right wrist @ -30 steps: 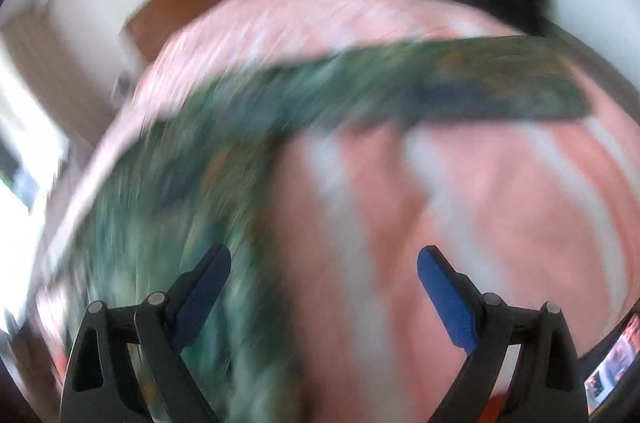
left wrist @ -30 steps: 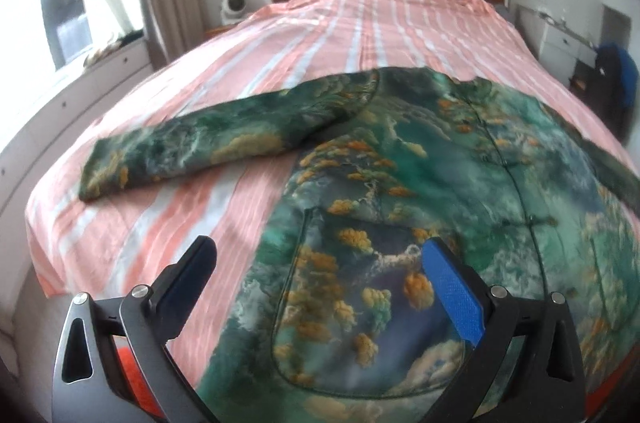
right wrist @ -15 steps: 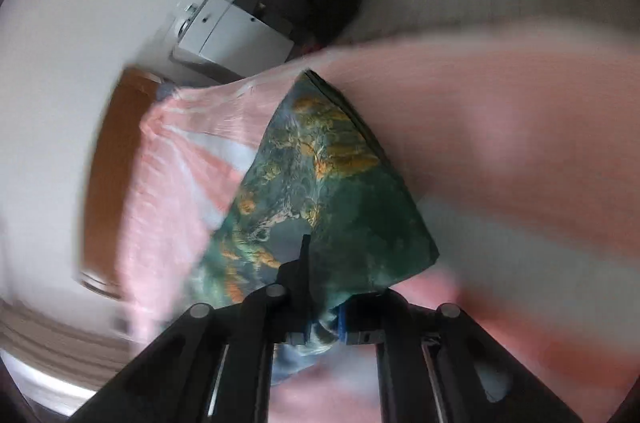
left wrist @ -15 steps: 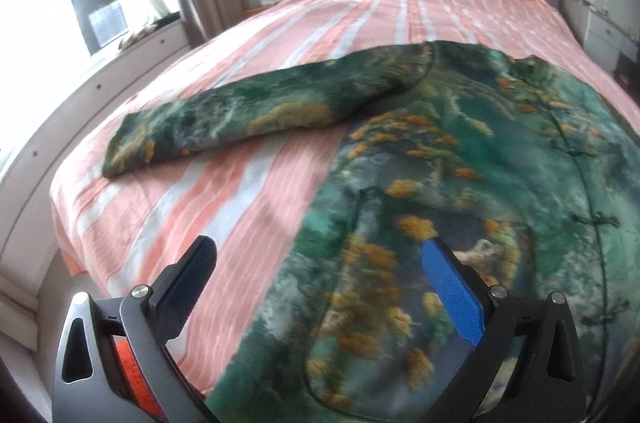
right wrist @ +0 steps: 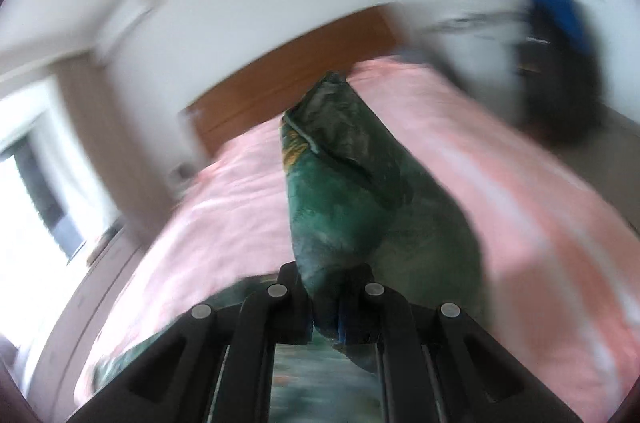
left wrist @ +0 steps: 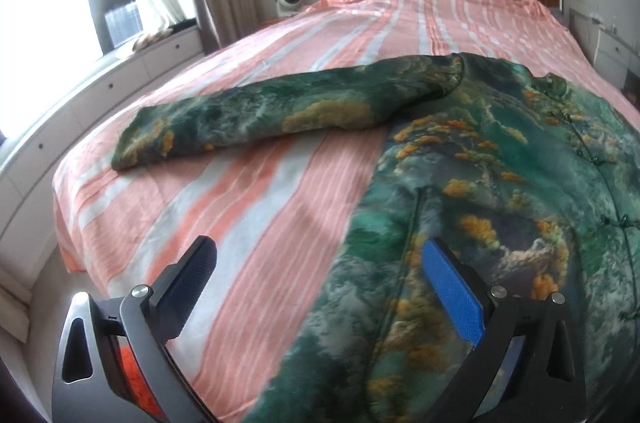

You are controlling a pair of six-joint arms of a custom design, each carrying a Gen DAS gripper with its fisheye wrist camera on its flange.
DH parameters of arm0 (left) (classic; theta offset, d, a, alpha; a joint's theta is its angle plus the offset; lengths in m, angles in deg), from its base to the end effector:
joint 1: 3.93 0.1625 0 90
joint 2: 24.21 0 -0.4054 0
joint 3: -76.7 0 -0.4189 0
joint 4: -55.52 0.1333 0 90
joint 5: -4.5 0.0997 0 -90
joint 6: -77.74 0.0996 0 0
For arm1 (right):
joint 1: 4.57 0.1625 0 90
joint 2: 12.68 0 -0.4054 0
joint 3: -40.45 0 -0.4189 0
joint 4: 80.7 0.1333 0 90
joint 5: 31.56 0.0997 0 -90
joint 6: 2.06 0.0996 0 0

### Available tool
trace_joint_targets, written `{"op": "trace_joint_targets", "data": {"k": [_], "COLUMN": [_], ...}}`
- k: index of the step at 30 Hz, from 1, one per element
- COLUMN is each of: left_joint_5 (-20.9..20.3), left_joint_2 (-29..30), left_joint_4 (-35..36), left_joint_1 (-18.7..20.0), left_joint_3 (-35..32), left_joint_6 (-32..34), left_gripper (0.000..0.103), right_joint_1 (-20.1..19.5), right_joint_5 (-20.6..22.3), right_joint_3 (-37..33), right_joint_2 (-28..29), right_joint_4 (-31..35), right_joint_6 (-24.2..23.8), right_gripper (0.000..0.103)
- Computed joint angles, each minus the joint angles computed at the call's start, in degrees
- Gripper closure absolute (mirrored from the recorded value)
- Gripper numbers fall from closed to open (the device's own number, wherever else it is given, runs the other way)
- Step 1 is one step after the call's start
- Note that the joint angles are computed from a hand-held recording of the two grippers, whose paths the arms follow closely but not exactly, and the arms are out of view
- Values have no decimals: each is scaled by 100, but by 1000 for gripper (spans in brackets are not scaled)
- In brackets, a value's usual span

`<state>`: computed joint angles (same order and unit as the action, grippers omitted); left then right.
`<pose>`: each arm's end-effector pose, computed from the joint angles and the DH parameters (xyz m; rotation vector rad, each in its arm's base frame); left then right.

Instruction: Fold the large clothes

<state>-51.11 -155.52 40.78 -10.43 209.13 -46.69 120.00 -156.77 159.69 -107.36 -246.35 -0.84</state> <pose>-0.1156 -0.1776 0.3426 -0.0094 1.8919 -1.0385 0.3314 -0.3471 0.4189 0.3533 -2.4976 1.3774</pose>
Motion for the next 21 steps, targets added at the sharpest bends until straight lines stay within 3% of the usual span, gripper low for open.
{"op": "trace_joint_targets", "data": {"k": [3, 5, 7, 9, 10, 13, 16, 17, 18, 21], "left_joint_5": [-122, -165, -151, -114, -89, -25, 58, 114, 154, 312], "left_joint_2": [-102, -185, -255, -288, -300, -385, -427, -443, -461, -493], "left_joint_4": [218, 291, 274, 212, 182, 92, -1, -67, -115, -363], "left_joint_1": [-178, -225, -186, -110, -73, -32, 23, 64, 93, 222], "left_joint_3": [-21, -28, -15, 8, 15, 36, 57, 68, 76, 137], "left_joint_6": [-134, -202, -164, -106, -89, -21, 57, 112, 157, 423], "left_gripper": [1, 1, 1, 0, 0, 1, 1, 1, 1, 1], "right_joint_1": [302, 339, 295, 146, 82, 99, 139, 124, 74, 120], "right_joint_5": [228, 317, 472, 759, 896, 986, 802, 720, 518, -356], "right_joint_3": [-486, -548, -446, -240, -120, 209, 420, 465, 535, 530], "right_joint_2": [1398, 1974, 2491, 2838, 2956, 2904, 2392, 2369, 2122, 1843], "right_joint_4": [-220, -335, -400, -146, -20, 116, 83, -69, -169, -124], "right_joint_6": [-103, -61, 146, 575, 754, 734, 63, -93, -379, -635], "right_gripper": [95, 94, 84, 50, 48, 48, 46, 40, 31, 26]}}
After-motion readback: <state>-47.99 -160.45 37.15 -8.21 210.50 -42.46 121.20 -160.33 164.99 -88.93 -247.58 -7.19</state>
